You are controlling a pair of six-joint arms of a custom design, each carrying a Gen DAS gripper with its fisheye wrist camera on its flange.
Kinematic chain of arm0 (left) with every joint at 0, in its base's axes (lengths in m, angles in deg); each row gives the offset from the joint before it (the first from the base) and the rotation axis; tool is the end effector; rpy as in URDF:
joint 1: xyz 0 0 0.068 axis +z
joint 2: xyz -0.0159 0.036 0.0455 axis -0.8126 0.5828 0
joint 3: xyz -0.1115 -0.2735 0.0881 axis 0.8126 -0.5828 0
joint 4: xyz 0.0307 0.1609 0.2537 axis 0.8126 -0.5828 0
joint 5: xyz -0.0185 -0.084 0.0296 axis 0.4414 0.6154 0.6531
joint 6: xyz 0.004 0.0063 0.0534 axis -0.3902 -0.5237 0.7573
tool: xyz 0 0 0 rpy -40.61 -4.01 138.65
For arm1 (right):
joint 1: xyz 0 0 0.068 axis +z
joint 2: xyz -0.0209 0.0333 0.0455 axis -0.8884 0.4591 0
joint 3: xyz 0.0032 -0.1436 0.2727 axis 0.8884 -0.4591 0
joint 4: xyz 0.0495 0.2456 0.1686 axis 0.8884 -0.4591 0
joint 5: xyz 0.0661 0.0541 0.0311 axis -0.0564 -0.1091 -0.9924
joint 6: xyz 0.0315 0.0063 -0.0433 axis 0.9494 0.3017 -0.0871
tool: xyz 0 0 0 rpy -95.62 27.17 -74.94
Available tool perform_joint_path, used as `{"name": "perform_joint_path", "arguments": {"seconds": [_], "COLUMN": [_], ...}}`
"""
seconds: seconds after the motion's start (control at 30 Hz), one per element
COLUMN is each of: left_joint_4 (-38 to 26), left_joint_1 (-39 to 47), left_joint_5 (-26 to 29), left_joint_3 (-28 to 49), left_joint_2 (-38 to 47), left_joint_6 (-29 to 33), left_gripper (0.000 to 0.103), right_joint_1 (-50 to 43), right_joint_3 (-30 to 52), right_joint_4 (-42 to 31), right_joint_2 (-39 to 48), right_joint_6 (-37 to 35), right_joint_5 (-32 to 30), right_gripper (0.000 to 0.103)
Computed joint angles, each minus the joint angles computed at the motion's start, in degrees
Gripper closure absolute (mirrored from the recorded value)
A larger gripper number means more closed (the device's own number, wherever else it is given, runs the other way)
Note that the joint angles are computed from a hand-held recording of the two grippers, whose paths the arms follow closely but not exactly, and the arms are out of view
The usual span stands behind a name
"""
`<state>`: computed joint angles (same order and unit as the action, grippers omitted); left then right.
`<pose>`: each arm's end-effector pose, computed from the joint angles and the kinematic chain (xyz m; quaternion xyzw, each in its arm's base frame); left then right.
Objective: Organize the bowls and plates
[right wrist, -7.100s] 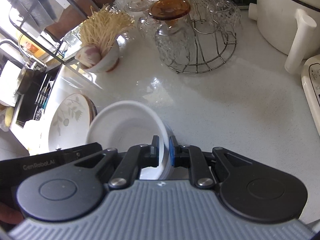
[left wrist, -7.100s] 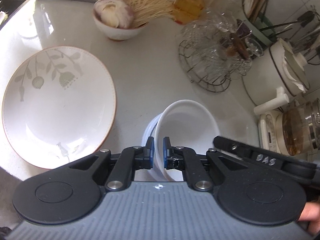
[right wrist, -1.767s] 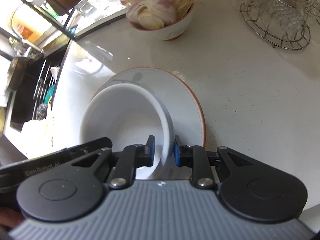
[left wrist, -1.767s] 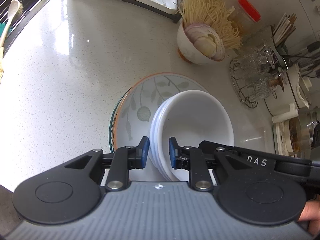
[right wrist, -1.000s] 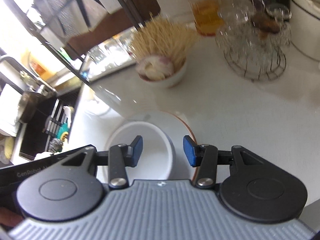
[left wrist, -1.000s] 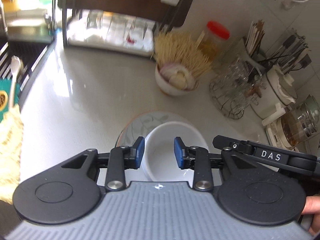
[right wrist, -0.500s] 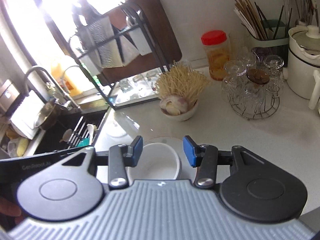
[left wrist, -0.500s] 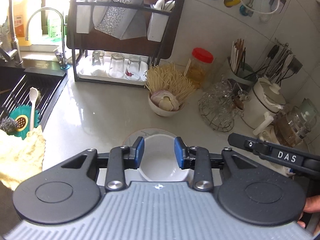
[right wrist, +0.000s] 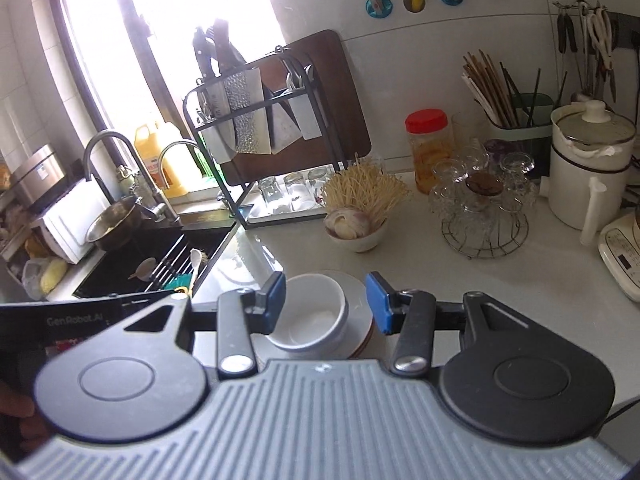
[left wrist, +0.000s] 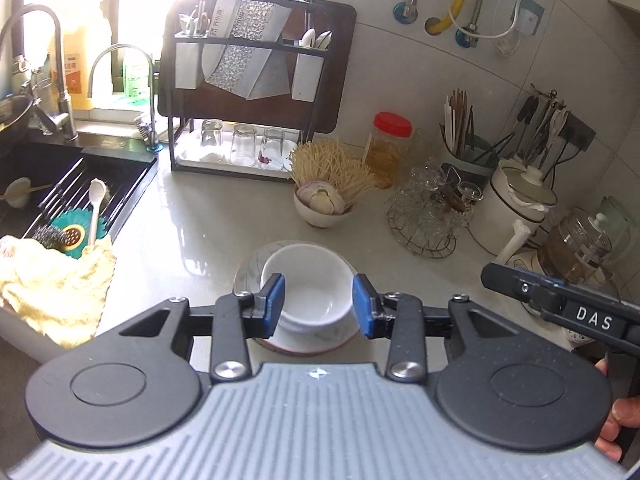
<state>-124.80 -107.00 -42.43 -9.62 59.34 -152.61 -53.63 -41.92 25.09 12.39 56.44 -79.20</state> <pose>0.1922 -0.2117 0.2688 -0.2177 0.8819 -0.0175 0.4177 0.3091 0.0695 0.2484 -0.2097 0.8367 0.2922 0.4129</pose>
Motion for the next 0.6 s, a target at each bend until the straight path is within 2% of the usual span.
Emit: {"name": "perform_joint_path", "arguments": {"seconds": [0.3,0.6], "left_joint_4": [-10.1,-15.9], "left_joint_1": [-10.1,-15.8], "left_joint_5": [-3.0,-4.1], "left_joint_3": [3.9,6.1], "left_joint_2": [3.5,5.7], "left_joint_6": [-12.8,-20.4], "left_gripper": [0.06,0.056], "right_joint_1": [-3.6,-6.3], "right_joint_3": [-5.5,-9.2], "right_joint_4": [-4.1,-7.3], "right_joint_2": [-8.7,-14.1], "right_joint_6": [-3.2,-4.5], "right_joint_5": [-3.5,-4.6], "right_gripper": [0.055,0.055]}}
